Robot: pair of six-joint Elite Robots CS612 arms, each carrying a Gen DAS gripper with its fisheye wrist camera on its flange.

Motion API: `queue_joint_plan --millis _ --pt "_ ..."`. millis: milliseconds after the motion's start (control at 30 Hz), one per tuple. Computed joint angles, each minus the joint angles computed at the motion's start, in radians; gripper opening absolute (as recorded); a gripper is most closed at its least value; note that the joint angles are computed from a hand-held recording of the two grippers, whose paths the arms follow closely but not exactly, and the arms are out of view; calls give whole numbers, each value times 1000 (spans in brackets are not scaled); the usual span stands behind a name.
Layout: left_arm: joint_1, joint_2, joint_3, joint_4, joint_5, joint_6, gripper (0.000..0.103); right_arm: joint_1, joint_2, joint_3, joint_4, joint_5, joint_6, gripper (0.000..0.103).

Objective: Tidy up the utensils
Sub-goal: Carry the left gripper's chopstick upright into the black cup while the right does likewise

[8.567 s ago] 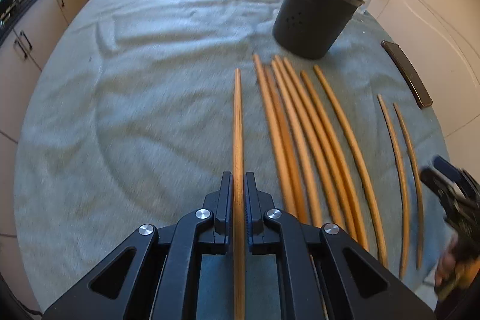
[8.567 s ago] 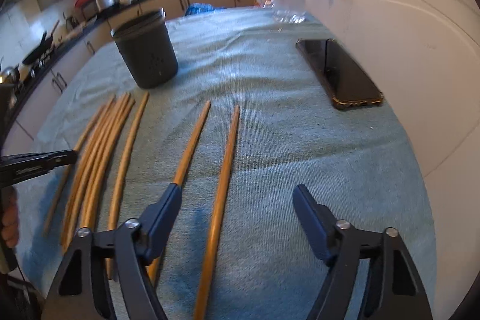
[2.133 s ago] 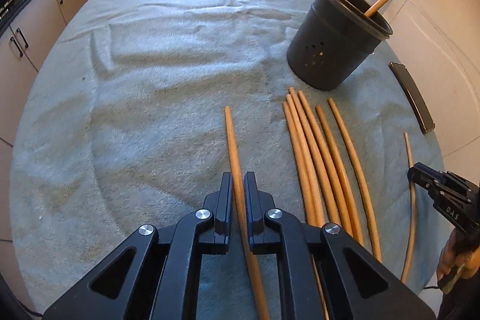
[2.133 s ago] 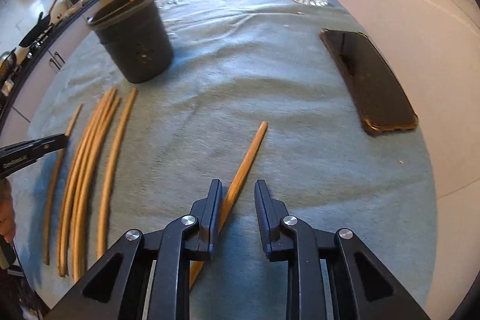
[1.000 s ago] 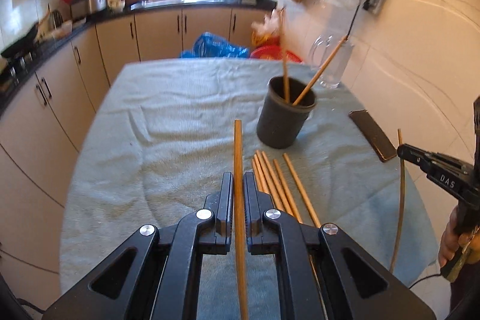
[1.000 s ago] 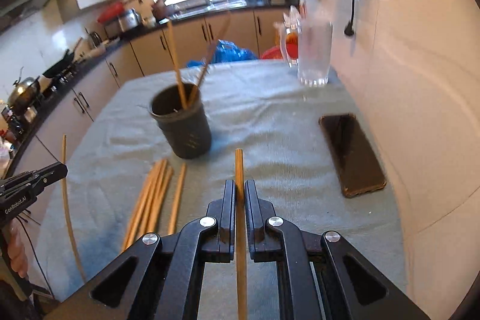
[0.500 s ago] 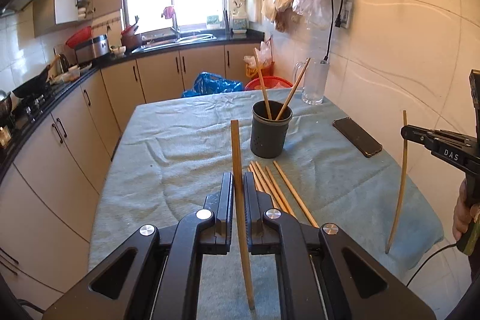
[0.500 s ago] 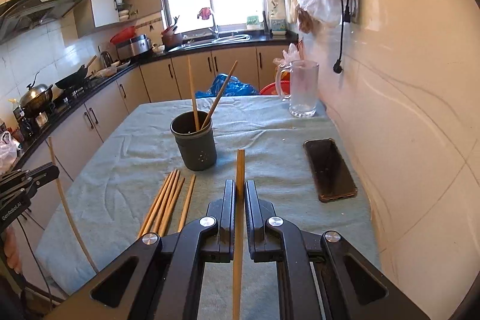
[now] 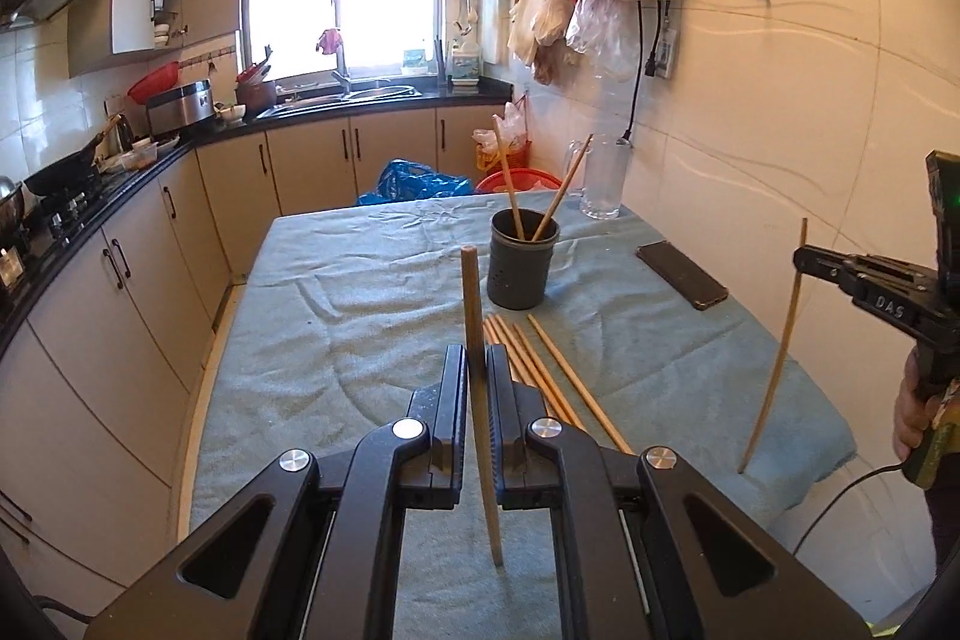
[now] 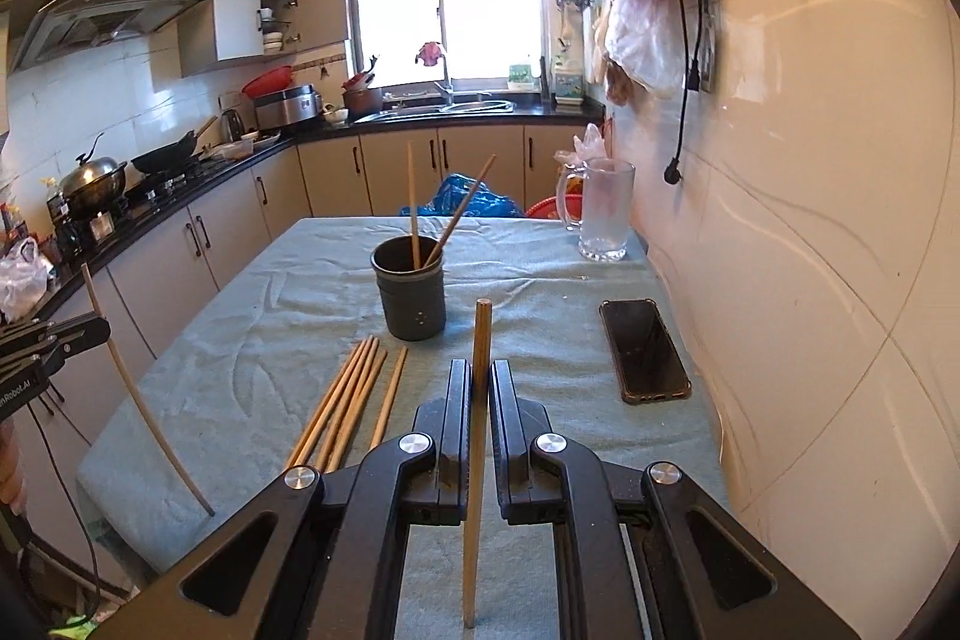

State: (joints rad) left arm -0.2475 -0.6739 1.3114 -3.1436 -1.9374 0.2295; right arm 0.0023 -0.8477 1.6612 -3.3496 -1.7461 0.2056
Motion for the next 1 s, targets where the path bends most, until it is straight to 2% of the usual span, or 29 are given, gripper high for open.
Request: queue_joint_plan --millis 400,1000 --pt "0 -2 -13 14 -36 -19 6 0 6 -13 -30 3 -3 7" --pt "-12 39 -137 49 -14 -48 6 -9 30 -89 -42 -2 -15 7"
